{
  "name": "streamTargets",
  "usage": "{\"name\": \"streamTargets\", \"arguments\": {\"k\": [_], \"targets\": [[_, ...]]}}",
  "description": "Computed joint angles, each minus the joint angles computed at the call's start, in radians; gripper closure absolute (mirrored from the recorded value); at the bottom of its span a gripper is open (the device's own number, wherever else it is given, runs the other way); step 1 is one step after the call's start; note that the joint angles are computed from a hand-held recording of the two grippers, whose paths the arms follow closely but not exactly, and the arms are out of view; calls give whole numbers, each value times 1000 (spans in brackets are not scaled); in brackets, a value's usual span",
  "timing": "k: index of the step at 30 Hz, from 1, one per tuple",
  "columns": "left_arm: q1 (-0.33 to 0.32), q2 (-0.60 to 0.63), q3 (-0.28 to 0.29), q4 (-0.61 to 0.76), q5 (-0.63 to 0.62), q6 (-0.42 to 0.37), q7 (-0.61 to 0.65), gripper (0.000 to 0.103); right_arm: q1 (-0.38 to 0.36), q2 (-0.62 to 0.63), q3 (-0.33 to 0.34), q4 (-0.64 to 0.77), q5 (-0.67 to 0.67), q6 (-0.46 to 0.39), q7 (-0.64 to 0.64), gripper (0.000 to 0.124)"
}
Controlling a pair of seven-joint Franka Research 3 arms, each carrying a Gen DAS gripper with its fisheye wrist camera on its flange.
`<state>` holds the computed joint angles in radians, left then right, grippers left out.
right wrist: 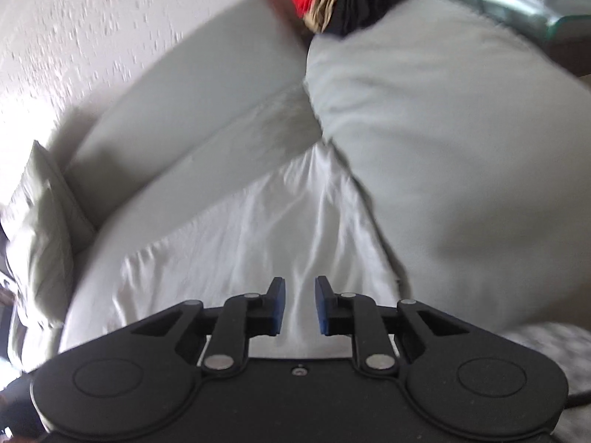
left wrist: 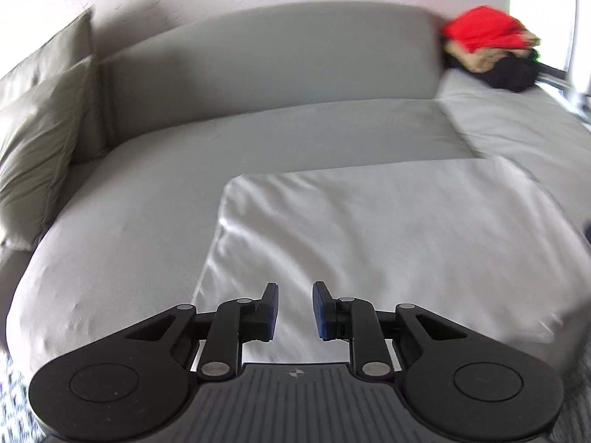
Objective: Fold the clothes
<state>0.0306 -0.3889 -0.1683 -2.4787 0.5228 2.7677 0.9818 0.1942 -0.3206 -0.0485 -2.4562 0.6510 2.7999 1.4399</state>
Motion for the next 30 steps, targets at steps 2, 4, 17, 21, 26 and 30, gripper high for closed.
{"name": "streamTargets", "arguments": {"k": [2, 4, 17, 21, 26, 30], "targets": [[75, 47, -62, 50, 87, -95, -111, 84, -11, 60, 19, 20, -38, 23, 15, 105], [99, 97, -86, 99, 127, -245, -168, 85, -69, 98, 69, 22, -177, 42, 120, 108], [48, -29, 11, 17, 263, -113, -265, 81, -29, -32, -14, -62, -369, 100, 340, 110], [9, -4, 60, 21, 150, 61, -163, 81, 174, -1, -167, -16, -48, 188, 88, 108], [-12, 182, 35, 170, 53, 107, -29, 78, 327, 177, -270, 151, 216, 209, -182, 109], [-1, 326, 22, 281, 85, 94, -19, 78, 215, 309, -212, 258, 82, 221, -11, 90]]}}
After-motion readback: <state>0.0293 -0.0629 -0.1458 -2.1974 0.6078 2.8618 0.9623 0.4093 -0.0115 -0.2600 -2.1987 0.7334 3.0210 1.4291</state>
